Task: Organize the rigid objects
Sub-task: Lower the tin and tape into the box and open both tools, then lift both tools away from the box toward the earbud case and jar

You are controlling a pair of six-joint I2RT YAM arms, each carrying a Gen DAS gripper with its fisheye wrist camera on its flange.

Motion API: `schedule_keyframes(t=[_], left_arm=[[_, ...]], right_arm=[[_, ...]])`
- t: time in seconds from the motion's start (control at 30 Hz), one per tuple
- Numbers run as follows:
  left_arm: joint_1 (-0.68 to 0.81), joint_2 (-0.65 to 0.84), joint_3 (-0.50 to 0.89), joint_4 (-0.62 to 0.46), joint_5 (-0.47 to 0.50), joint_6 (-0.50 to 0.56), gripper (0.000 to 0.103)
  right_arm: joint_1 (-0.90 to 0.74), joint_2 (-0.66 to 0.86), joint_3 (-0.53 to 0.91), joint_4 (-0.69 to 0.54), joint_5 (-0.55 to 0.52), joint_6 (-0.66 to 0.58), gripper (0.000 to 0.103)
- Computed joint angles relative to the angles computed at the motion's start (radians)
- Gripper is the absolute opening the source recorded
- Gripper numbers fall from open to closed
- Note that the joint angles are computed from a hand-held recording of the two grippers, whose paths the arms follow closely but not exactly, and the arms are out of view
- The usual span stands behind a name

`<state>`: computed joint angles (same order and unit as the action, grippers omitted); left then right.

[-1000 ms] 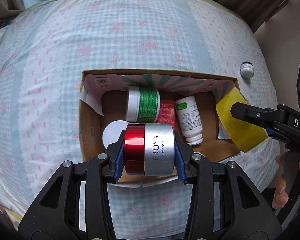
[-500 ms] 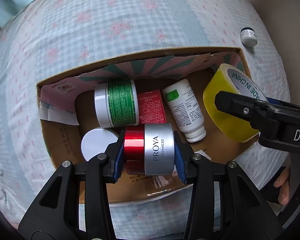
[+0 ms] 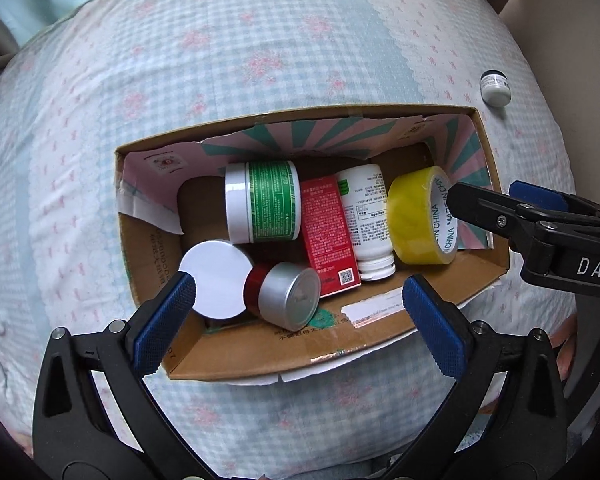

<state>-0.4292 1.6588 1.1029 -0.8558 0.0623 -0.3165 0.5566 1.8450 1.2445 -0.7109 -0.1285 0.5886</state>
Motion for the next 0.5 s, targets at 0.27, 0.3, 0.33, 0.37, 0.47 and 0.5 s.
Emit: schedule_keyframes(t=[0.27, 0.3, 0.33, 0.37, 0.47, 0.5], left_arm=[[-0.019, -0.108, -0.011, -0.067, -0.040, -0.041, 0.103], [-0.024, -0.126, -0.011, -0.081, -0.054, -0.049, 0.103], [-0.029, -0.145, -0.011, -0.096, -0.070, -0.056, 0.103], [-0.035, -0.167, -0.012, -0.109, -0.085, -0.063, 0.103], [-0.056, -0.238, -0.015, -0.152, -0.118, -0.092, 0.103], [-0.066, -0.259, -0.013, -0.171, -0.129, -0.103, 0.103]], right_arm=[[0.031, -0.090, -0.023, -0.035, 0.039, 0.028, 0.103], [0.038, -0.104, -0.023, -0.047, 0.047, 0.031, 0.103], [0.044, -0.116, -0.020, -0.061, 0.057, 0.034, 0.103], [0.053, -0.130, -0.018, -0.075, 0.070, 0.038, 0.103], [0.080, -0.185, -0.015, -0.121, 0.106, 0.052, 0.103], [0.089, -0.204, -0.013, -0.141, 0.116, 0.060, 0.103]])
